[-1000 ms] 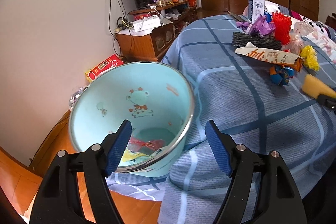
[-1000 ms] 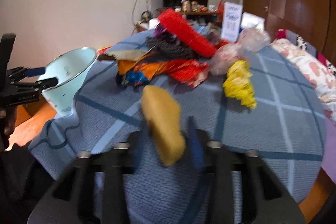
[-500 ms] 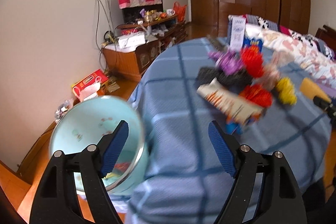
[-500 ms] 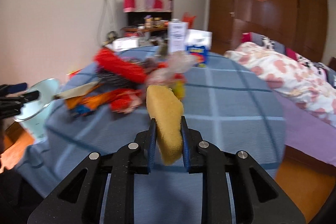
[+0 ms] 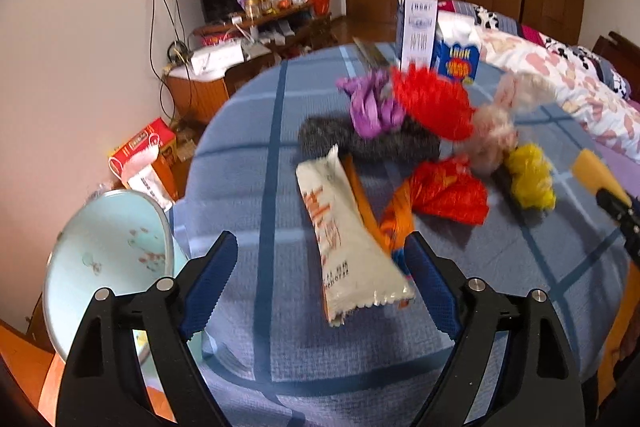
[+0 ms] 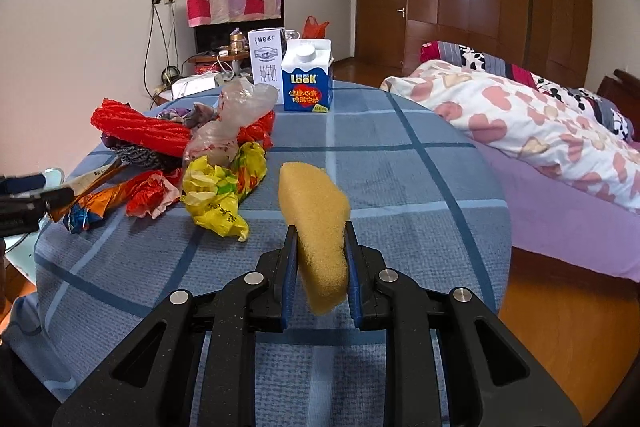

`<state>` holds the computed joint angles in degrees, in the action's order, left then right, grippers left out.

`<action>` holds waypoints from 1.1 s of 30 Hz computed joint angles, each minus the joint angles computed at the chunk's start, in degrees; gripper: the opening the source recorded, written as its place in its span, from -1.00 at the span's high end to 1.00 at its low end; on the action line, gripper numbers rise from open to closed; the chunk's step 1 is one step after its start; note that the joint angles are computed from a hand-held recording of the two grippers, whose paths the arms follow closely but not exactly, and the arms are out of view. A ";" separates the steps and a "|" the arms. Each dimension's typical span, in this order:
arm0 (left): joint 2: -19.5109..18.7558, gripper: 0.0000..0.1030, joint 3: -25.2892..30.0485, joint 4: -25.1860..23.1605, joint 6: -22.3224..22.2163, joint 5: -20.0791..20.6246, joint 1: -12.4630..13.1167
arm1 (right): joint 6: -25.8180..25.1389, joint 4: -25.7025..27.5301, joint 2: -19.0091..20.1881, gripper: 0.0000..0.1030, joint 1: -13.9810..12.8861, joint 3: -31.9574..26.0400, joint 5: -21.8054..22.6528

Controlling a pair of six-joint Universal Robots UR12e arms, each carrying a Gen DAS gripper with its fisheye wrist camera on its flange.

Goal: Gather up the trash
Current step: 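Grasp the white snack wrapper with the left tool, then carry the sponge and wrapper over the light blue bucket with both tools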

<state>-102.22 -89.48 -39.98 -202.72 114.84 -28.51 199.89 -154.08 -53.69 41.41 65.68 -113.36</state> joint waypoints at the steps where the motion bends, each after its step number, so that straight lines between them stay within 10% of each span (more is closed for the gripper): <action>1: 0.07 -0.62 -0.14 -0.24 -0.27 -0.36 0.09 | 0.13 -0.18 -0.03 0.57 0.02 0.18 0.07; 4: 0.39 -0.54 -0.61 0.04 -0.25 -0.82 0.34 | 0.07 -0.32 0.11 0.57 0.06 -0.01 0.32; 12: 1.13 0.57 -1.47 1.07 2.84 -5.55 0.97 | -0.34 -1.48 0.03 0.57 0.37 0.06 0.56; 33: 6.62 0.74 -6.73 5.68 7.33 -0.41 1.73 | -4.70 -6.12 0.85 0.57 2.03 -2.61 2.49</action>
